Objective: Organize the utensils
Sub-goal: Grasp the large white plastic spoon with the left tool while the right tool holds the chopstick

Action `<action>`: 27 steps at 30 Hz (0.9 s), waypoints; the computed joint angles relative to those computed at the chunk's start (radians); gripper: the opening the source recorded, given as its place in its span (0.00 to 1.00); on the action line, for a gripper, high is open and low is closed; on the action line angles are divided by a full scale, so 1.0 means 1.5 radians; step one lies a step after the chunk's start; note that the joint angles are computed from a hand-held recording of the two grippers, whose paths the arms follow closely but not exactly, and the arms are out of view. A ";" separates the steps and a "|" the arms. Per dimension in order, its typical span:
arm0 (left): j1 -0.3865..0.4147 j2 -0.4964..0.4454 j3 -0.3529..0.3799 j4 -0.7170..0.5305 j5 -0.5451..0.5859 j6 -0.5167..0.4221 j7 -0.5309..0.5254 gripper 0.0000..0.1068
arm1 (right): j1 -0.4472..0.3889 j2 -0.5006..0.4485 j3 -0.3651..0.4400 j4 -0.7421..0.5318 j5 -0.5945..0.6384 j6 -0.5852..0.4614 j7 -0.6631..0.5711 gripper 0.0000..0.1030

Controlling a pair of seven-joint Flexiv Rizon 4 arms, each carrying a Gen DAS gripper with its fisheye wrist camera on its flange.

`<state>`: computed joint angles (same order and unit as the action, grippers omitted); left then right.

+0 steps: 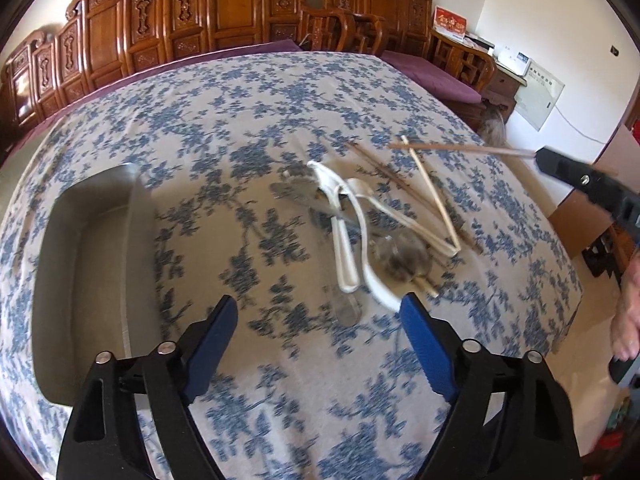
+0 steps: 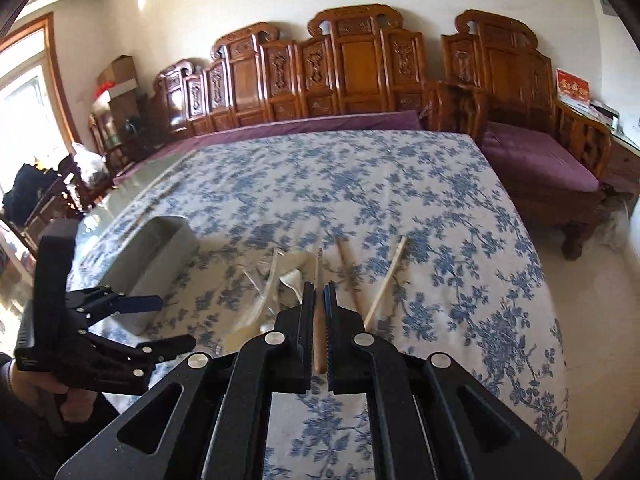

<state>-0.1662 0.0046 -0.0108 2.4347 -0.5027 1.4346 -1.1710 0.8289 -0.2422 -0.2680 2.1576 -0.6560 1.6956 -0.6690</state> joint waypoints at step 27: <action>0.019 -0.098 -0.016 -0.102 0.111 -0.098 -0.150 0.03 | -0.078 -0.024 0.096 -0.023 -0.005 -0.032 0.000 0.06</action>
<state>-0.1374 -0.1424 -0.0341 2.2823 -0.3364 1.2869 -1.3960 0.7113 -0.2784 -0.1246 2.1237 -0.6638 1.6483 -0.6693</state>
